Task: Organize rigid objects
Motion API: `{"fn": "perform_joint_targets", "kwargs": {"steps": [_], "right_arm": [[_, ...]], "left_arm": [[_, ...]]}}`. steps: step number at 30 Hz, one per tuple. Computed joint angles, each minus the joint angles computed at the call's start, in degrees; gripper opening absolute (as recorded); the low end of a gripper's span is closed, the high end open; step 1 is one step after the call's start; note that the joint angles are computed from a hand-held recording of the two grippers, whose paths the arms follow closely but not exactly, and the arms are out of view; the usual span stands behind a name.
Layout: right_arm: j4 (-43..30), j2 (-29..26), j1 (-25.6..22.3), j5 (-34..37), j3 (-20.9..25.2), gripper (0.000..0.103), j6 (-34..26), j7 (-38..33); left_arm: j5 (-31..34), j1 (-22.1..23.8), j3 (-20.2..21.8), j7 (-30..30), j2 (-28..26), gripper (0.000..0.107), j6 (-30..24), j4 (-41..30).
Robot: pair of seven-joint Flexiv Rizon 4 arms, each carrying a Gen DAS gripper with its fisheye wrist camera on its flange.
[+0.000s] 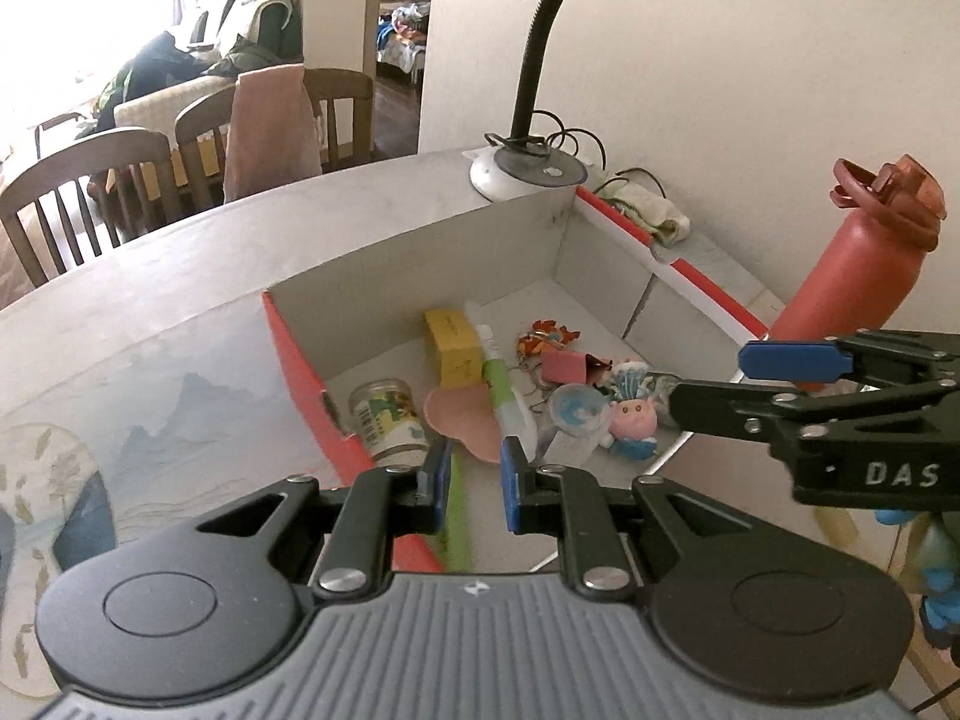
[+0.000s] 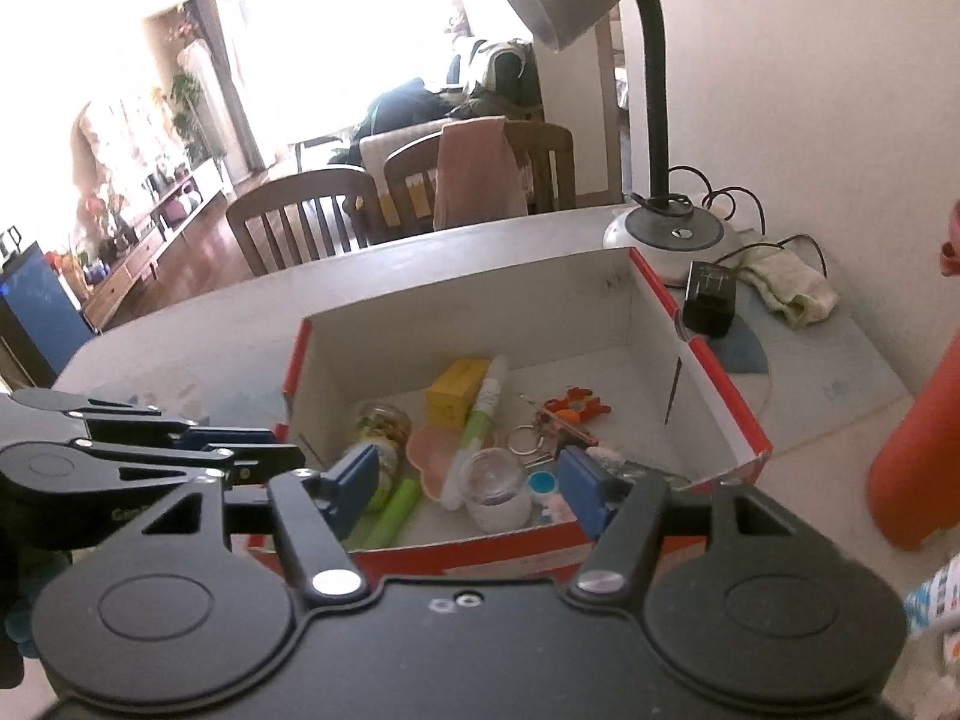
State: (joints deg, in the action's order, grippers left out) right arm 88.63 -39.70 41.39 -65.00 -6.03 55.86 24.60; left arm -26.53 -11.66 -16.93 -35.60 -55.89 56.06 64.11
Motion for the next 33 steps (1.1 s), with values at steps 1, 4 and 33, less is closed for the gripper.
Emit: {"fn": "perform_joint_targets", "kwargs": {"steps": [1,4,33], "right_arm": [[0.0,0.1,0.4,-0.4,-0.2,0.068,-0.4,0.8],[-0.2,0.2,1.5,-1.4,-0.4,0.069,-1.6,3.1],[-8.7,-3.7,8.8,-1.6,0.3,0.102,-17.2,7.0]], "left_arm": [[-0.3,0.6,-0.6,0.8,0.4,0.017,0.1,0.7],[-1.4,2.0,-1.6,2.4,1.4,0.017,0.7,2.4],[-14.3,10.0,-7.5,16.5,7.8,0.103,5.9,14.6]]}}
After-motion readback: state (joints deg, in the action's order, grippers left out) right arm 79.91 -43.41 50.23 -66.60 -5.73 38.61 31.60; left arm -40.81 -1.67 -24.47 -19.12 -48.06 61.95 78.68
